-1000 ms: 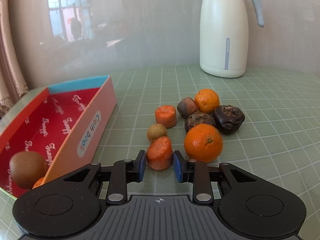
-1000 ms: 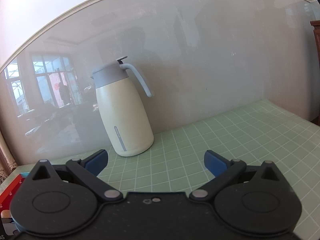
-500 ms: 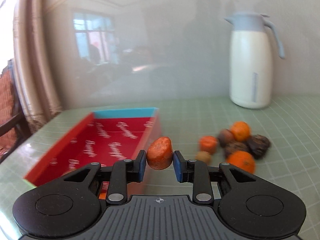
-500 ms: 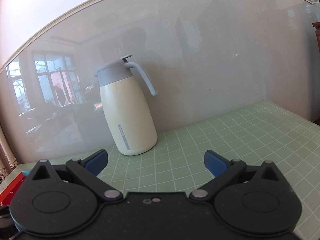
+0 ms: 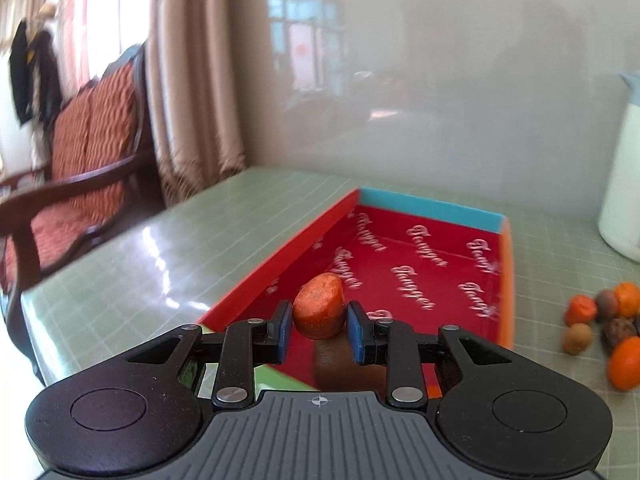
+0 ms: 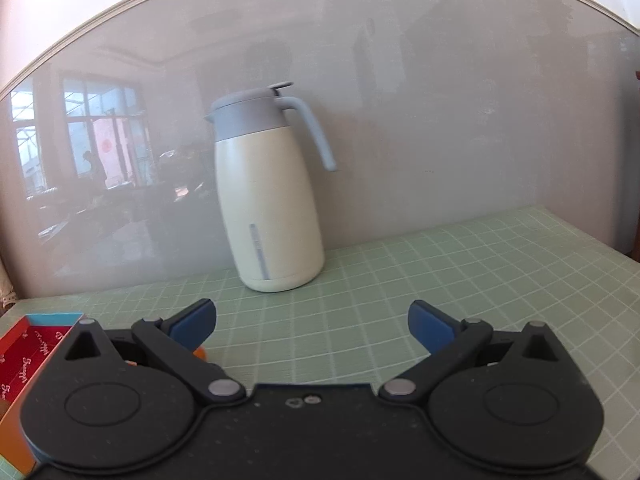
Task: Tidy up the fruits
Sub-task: 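Carry the orange piece with the left tool into the box and release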
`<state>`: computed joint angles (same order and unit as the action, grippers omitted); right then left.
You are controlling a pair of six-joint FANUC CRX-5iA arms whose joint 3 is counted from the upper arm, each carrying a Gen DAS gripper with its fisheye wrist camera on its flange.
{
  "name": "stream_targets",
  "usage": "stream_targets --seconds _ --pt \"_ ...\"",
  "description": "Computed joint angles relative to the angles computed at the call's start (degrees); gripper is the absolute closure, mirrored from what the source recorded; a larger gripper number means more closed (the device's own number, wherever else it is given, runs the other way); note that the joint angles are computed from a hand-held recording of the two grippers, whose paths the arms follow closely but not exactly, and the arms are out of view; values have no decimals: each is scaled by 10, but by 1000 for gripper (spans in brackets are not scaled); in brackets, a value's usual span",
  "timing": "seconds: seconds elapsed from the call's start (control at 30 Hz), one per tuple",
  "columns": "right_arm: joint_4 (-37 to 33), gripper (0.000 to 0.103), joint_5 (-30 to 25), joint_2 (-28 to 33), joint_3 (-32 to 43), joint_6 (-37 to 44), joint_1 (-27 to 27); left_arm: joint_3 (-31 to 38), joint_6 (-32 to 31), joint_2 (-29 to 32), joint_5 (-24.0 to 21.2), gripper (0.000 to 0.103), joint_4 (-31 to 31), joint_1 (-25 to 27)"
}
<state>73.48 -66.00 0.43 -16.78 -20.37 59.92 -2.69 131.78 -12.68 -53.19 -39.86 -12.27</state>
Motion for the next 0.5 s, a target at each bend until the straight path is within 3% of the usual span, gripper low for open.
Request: stream_targets --seconds 0.07,0.13,0.4,0.5 --pt "0 0 7 5 6 3 1 6 16 5 -18 73 -16 -2" --pt "-1 0 13 10 12 7 1 2 5 6 -12 73 12 19" --pt "-3 0 8 19 24 12 4 9 24 9 -30 72 -4 8" --pt "-5 0 5 17 23 11 5 11 25 9 -32 67 3 8"
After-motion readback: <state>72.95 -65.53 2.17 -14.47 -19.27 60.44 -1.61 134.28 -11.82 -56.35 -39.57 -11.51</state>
